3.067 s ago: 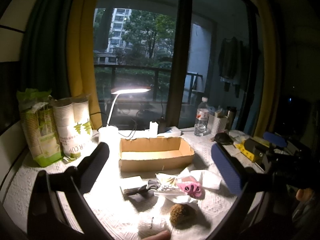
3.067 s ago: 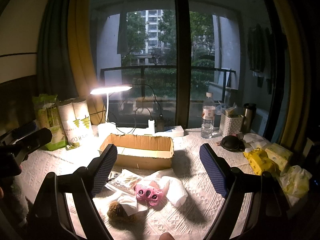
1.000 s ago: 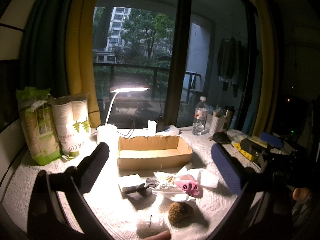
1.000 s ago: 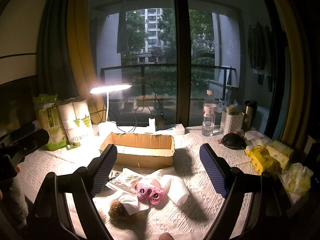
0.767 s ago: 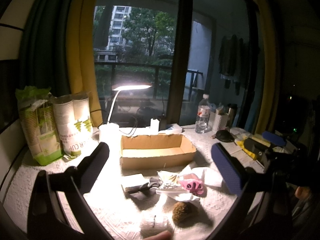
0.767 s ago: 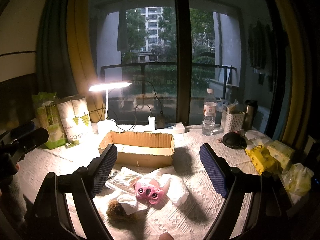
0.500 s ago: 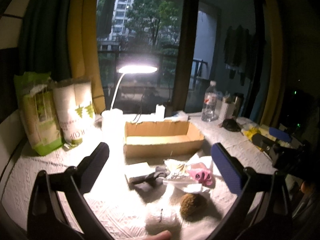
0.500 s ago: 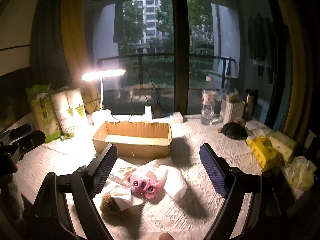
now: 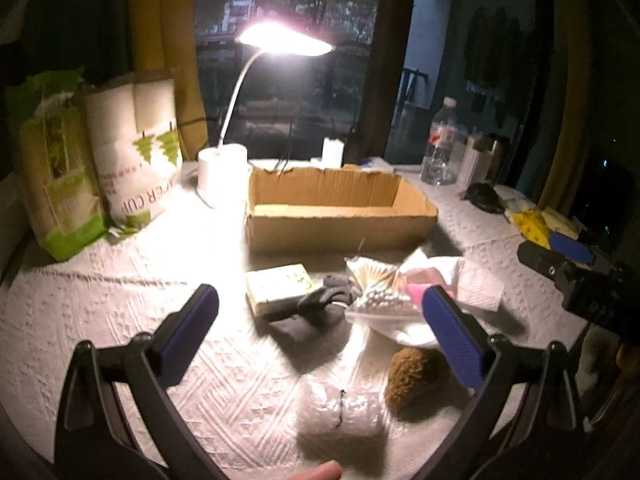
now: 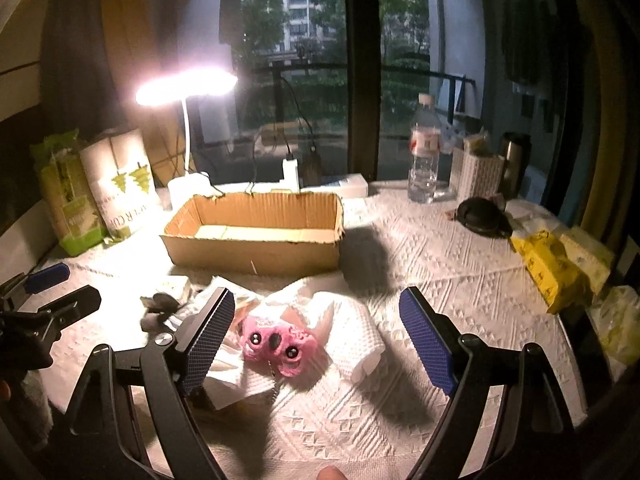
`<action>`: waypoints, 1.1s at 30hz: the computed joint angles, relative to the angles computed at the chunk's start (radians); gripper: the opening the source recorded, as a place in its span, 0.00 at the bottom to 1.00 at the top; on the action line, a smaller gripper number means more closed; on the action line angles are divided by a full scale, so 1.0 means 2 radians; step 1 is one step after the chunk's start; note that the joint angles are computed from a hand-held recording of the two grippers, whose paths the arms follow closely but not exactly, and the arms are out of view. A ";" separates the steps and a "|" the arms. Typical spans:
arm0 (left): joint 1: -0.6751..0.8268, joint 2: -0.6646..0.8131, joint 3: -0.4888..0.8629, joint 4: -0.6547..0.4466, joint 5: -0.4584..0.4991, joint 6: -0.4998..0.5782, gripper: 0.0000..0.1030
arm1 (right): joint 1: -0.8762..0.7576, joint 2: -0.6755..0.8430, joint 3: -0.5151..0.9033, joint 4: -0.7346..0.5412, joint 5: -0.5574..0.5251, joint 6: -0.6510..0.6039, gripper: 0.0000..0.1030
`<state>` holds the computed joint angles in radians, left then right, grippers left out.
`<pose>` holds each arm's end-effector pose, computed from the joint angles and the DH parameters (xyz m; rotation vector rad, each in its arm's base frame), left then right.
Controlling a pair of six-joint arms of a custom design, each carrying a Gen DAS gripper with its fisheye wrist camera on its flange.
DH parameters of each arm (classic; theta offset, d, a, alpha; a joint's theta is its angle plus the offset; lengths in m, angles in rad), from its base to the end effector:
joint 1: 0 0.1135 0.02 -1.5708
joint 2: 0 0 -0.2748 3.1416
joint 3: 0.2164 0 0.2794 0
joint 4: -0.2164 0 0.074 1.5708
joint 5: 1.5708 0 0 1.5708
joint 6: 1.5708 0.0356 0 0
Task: Organize soft objects
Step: 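Grasp the cotton swab bag with the left tool while the right tool grasps the white towel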
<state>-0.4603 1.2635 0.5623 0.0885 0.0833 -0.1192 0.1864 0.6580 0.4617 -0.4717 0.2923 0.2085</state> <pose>0.2438 -0.1242 0.1823 0.4225 2.1713 -0.4165 0.1658 0.0208 0.2202 0.1815 2.2004 -0.1084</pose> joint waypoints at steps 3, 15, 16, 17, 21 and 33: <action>0.003 0.029 0.014 0.003 -0.001 0.001 1.00 | -0.020 0.026 -0.001 0.020 -0.016 -0.008 0.84; -0.017 0.140 0.085 0.000 -0.010 0.008 1.00 | -0.107 0.146 -0.003 0.109 -0.083 -0.047 0.84; -0.021 0.152 0.095 -0.003 -0.012 0.009 1.00 | -0.112 0.155 -0.003 0.115 -0.088 -0.050 0.84; -0.024 0.160 0.102 -0.005 -0.014 0.010 1.00 | -0.123 0.173 -0.002 0.127 -0.098 -0.056 0.84; -0.042 0.198 0.136 -0.017 -0.020 0.016 1.00 | -0.147 0.228 0.004 0.153 -0.130 -0.068 0.84; -0.080 0.289 0.228 -0.069 -0.030 0.035 0.99 | -0.180 0.351 0.045 0.196 -0.193 -0.095 0.83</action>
